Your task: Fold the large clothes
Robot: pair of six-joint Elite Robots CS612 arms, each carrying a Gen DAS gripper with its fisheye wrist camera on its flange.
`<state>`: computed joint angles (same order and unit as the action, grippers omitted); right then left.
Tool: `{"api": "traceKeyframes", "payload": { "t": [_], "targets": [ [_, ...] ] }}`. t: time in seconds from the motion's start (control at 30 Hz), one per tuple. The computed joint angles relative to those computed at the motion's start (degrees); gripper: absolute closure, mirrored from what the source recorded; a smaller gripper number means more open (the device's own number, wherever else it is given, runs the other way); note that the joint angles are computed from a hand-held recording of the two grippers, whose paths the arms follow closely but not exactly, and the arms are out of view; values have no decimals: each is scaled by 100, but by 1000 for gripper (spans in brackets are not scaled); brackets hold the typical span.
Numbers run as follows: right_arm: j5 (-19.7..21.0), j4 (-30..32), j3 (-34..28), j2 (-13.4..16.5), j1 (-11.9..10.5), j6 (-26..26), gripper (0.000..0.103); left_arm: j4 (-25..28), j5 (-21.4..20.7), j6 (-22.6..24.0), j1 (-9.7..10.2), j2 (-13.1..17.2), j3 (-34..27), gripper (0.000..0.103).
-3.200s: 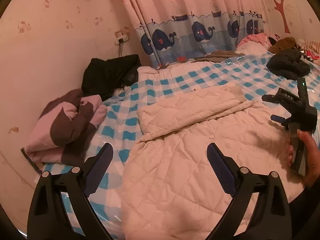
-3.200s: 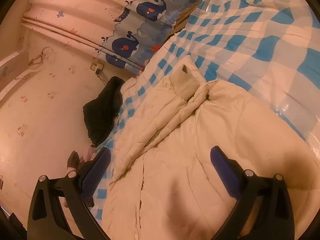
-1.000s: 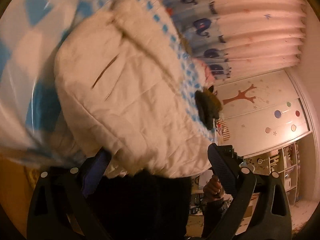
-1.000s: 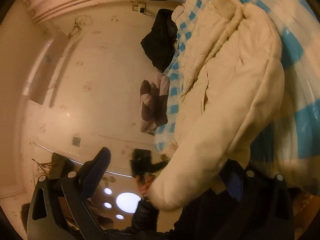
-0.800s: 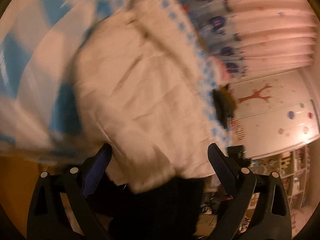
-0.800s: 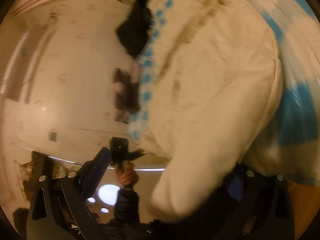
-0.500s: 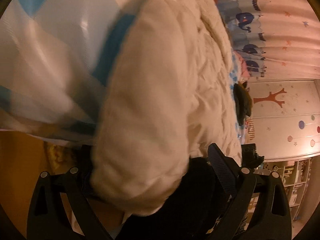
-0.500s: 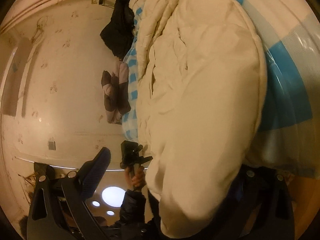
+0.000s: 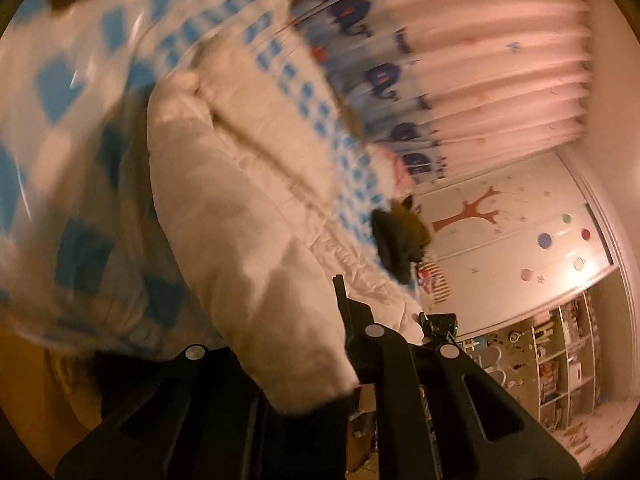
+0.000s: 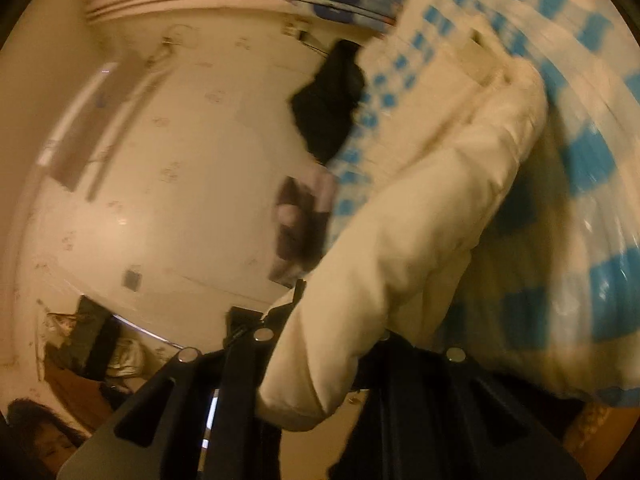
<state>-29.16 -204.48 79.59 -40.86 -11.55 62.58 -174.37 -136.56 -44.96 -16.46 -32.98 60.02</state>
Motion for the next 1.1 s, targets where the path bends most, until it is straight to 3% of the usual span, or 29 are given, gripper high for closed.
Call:
{"api": "traceKeyframes", "payload": {
  "t": [0.1,0.2,0.27,0.3,0.33,0.4,0.47,0.53,0.63,0.73,0.93,1.03,1.07,1.1],
  "targets": [
    [254,-201,138,-58,-43,80,87,114,-127,256,72,-151,216,94],
    [642,429,530,-153,-79,-558,83,1175,-409,1334,129,-259,506,89],
    [750,1051,819,-187,-103,-1012,63,2169,-222,1935,153,-285,669,60],
    [885,1067,887,-107,-137,-912,42,2496,-181,2020,178,-240,654,54],
    [904,1058,933,-70,-160,-817,30,2697,-103,1999,206,-193,668,52],
    [979,792,953,58,-219,-441,29,2460,-214,1653,294,-49,711,48],
    [1067,311,868,205,-265,105,24,1679,-475,890,391,138,715,39],
    [1081,330,842,227,-279,128,13,1269,-527,605,427,222,703,30],
    [1179,543,742,271,-279,36,12,829,-599,197,479,347,616,26],
    [1283,637,581,356,-239,65,10,614,-625,14,491,409,587,20],
    [1292,1104,297,468,-113,-173,6,875,-509,92,338,503,411,15],
    [1077,1179,354,395,-79,-521,7,1099,-147,-68,236,499,325,15],
    [979,1199,408,352,-72,-667,8,1091,-14,-98,206,501,327,26],
    [818,1354,518,258,-57,-959,19,1095,30,-85,197,486,349,37]
  ]
}}
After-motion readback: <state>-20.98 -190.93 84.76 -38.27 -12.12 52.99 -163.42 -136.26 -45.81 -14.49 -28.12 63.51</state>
